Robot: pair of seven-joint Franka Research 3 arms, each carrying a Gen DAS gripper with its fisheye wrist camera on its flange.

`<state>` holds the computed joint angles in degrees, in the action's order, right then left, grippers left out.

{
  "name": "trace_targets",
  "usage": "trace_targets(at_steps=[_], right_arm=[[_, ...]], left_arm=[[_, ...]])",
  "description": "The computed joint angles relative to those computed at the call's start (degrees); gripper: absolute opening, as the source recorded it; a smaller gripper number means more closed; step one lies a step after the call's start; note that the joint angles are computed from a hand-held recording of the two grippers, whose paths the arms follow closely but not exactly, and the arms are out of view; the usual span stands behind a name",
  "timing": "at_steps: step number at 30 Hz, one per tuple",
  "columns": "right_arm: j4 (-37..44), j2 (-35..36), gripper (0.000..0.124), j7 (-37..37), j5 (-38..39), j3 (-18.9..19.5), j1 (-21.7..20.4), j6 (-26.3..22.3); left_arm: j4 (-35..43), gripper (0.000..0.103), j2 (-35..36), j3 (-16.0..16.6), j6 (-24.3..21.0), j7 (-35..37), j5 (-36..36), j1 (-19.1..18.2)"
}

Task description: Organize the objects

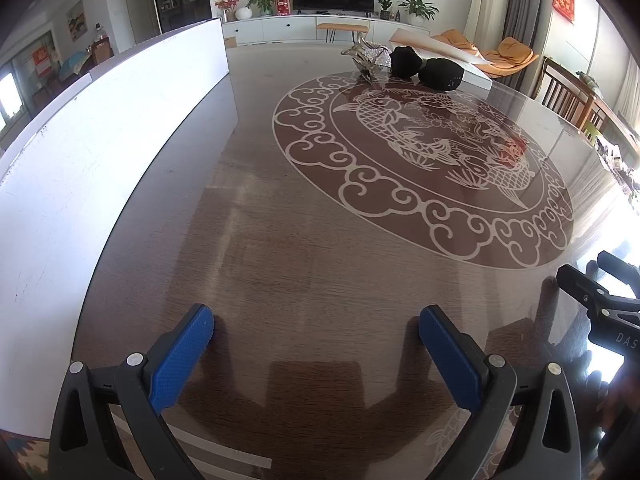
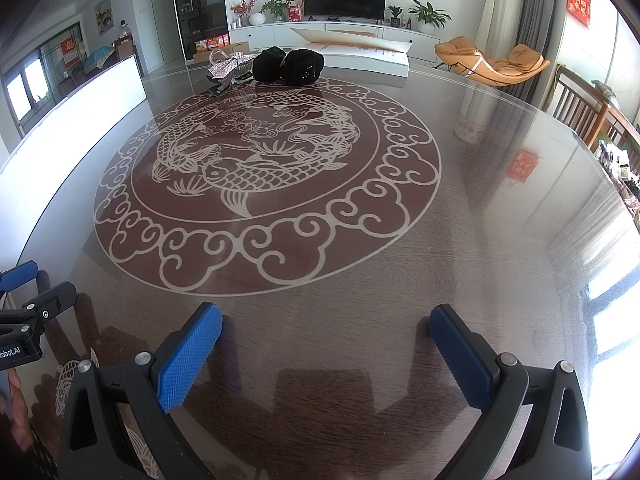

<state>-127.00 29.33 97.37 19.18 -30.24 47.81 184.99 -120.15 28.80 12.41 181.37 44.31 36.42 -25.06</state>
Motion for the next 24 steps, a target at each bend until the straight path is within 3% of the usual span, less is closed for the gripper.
trace_targets(at_steps=[24], right_arm=[[-0.02,-0.01,0.103,-0.12,0.16,0.02,0.02,0.03]], left_arm=[[-0.05,0.103,0.07,0.15,0.12,0.54,-0.56,-0.16]])
